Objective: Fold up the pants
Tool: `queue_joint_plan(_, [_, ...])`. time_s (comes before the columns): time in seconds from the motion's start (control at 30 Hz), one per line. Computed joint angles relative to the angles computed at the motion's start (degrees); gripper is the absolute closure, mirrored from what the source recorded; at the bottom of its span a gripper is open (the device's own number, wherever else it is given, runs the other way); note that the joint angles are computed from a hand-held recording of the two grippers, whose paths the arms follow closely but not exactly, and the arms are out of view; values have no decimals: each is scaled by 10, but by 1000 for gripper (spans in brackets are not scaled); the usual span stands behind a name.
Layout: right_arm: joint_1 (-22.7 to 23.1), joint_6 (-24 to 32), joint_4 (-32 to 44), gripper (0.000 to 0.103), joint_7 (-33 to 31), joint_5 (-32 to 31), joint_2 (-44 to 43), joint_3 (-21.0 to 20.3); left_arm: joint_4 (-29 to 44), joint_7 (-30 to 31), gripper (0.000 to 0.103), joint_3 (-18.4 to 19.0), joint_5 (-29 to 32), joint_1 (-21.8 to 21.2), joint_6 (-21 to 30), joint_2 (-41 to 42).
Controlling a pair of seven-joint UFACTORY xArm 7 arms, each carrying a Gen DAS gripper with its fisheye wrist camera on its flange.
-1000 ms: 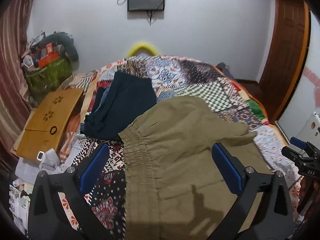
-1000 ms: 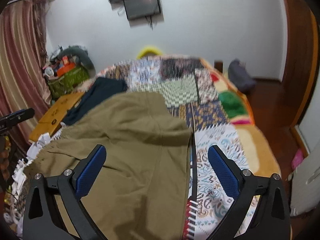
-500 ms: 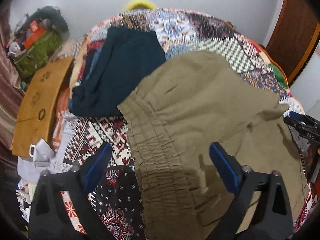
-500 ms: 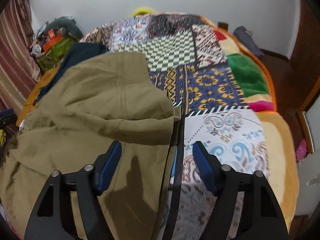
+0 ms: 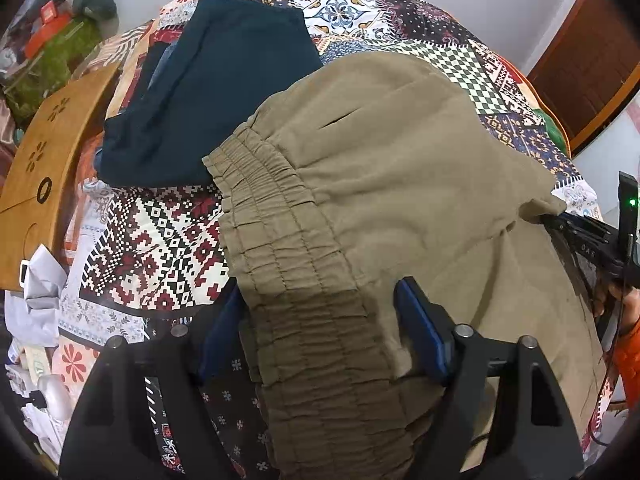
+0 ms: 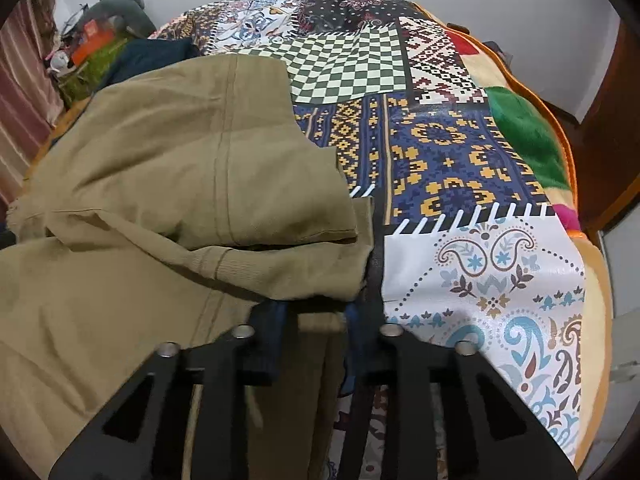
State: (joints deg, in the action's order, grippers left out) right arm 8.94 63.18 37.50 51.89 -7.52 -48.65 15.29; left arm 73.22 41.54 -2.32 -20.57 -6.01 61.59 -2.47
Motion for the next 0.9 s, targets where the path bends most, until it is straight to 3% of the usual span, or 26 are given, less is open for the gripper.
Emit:
queue_joint_plan(0.07, [1,1,-3,98,-1,4,-10,-6,-6,6,37,1,0,1,-7,-8])
queue_joint_plan(0.2, [6,16,3,99,-5,7,-28,0,-19,48,45,10,-9,6,-7,-26])
queue_joint_plan(0.4, [18,41,7,101,-14,12,-28,14,-42,48,46,14,-1,11,-44,-39])
queue_joint_plan(0.47, [20,33,-7,101,-3,20,-41,11,-59,40,46,14,6,11,-72,-45])
queue_joint_plan(0.63, [20,27,-8,100,-2,25,-41,6,-72,48,45,16,7,7,-85,-55])
queue_joint_plan(0.83, [22,41,16,99,-3,22,-51,17,-39,43,45,23,2,8,-47,-50])
queue_joint_plan(0.9, [23,35,23,92,-6,19,-58,19,-25,37,41,25,-7,11,-37,-44])
